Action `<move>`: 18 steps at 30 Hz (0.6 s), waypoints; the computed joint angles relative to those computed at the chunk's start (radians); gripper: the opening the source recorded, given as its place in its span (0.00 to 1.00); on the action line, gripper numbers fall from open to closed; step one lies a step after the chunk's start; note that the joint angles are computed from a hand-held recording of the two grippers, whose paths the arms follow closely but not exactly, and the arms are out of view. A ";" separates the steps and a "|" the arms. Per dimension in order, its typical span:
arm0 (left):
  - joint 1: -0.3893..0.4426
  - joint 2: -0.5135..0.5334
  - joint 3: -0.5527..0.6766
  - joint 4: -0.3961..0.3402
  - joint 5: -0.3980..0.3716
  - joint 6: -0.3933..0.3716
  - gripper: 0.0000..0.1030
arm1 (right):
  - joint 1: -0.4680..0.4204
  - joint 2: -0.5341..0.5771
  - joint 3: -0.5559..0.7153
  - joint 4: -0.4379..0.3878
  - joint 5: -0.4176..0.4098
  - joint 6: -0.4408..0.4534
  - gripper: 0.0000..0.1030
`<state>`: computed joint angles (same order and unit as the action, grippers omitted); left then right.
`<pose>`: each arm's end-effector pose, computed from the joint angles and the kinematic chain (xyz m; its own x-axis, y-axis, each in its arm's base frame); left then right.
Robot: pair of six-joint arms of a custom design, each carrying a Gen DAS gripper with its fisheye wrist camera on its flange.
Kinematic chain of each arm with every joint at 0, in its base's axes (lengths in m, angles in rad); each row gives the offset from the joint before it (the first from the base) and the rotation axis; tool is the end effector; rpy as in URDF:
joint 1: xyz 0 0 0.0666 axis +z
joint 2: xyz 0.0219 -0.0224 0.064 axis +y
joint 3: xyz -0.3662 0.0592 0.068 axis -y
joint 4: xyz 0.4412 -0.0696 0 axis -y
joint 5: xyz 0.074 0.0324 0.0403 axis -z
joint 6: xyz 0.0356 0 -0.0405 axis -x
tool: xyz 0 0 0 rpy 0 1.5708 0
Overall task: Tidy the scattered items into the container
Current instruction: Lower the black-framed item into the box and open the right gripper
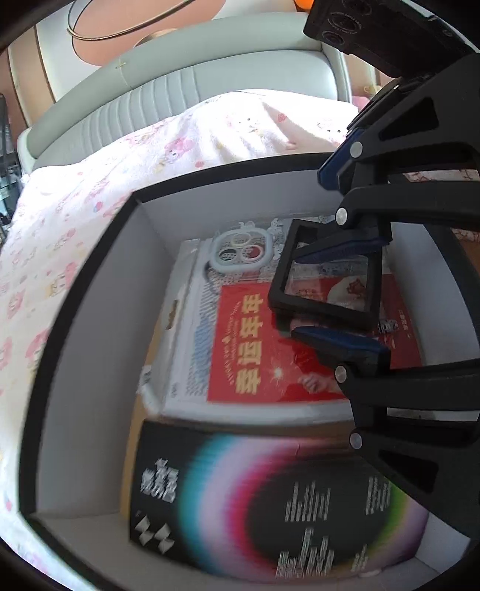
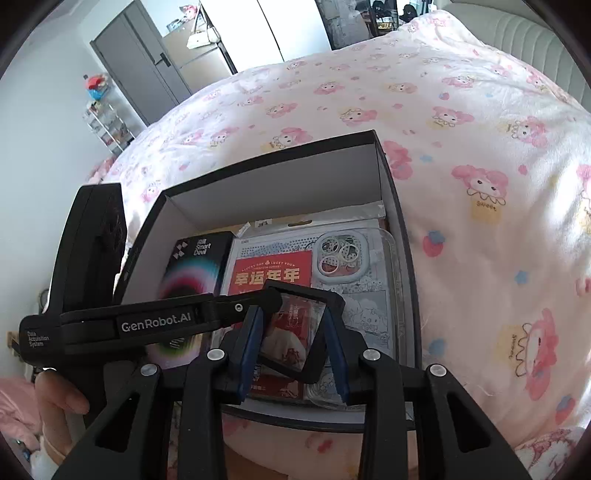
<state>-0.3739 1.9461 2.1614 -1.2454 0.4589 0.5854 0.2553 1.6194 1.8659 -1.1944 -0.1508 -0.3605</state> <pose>0.6502 -0.2725 0.4497 -0.9634 -0.1541 -0.2192 0.0089 0.7992 -0.6009 0.5784 0.1561 0.5119 -0.8533 0.1377 -0.5028 -0.0358 0.9468 0.3200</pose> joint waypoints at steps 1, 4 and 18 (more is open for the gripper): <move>0.001 -0.017 -0.012 0.008 -0.042 0.012 0.33 | -0.010 -0.011 -0.011 0.019 -0.022 -0.017 0.30; 0.002 -0.020 0.004 -0.043 -0.109 0.007 0.33 | -0.038 -0.039 -0.038 0.067 -0.091 -0.078 0.30; -0.027 -0.018 0.003 -0.067 0.084 -0.079 0.34 | -0.041 -0.044 -0.031 0.036 0.064 -0.074 0.29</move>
<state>-0.4010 1.9281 2.1648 -1.3125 0.5430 0.5066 0.2141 1.5752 1.8352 -1.1586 -0.0866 -0.4342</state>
